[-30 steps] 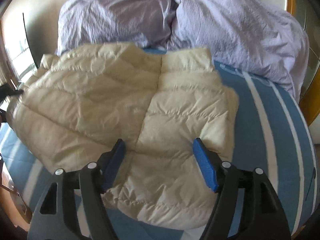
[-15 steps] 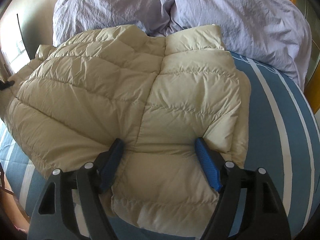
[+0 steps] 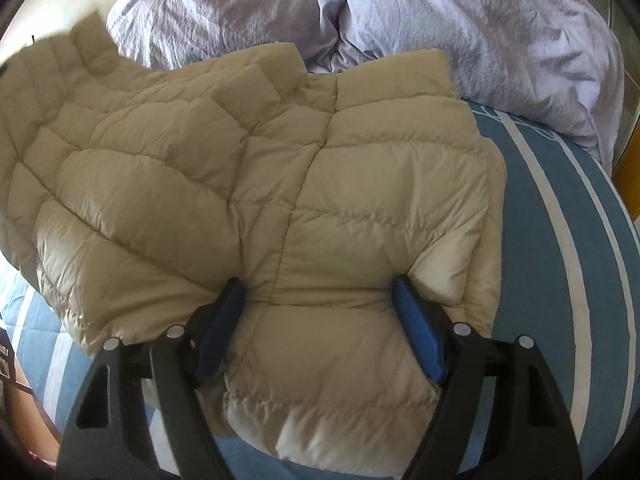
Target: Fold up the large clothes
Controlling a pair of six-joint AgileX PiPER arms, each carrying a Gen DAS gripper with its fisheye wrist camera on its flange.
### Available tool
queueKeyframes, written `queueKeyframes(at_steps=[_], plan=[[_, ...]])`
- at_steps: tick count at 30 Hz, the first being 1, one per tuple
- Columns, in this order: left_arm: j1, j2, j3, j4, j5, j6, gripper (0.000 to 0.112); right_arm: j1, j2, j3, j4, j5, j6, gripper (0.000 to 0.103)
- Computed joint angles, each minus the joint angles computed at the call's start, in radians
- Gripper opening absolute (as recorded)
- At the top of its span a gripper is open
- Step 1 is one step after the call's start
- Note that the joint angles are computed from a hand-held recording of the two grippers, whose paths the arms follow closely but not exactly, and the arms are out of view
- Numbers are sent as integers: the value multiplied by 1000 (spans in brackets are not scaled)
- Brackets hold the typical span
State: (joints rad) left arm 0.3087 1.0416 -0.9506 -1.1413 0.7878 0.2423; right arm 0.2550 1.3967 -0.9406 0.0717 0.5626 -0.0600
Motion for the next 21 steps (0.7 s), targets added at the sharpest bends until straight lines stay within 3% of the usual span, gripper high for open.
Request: queueKeyframes(at_steps=[5,11,16,21], plan=[[-280,51,-79,64,-149,-86,22,-1,3,1,10,-5,-6,77],[-545,161,-161,154,-274,-171,22,-9,-4,14,37,-15,-29,77],[-713,296,-235,189,-342,-212,22,-37,-2,9,108,-5,-101,77],[-818,458,-327,221,-347,-259,22,-88,-9,13,232,8,-221,77]])
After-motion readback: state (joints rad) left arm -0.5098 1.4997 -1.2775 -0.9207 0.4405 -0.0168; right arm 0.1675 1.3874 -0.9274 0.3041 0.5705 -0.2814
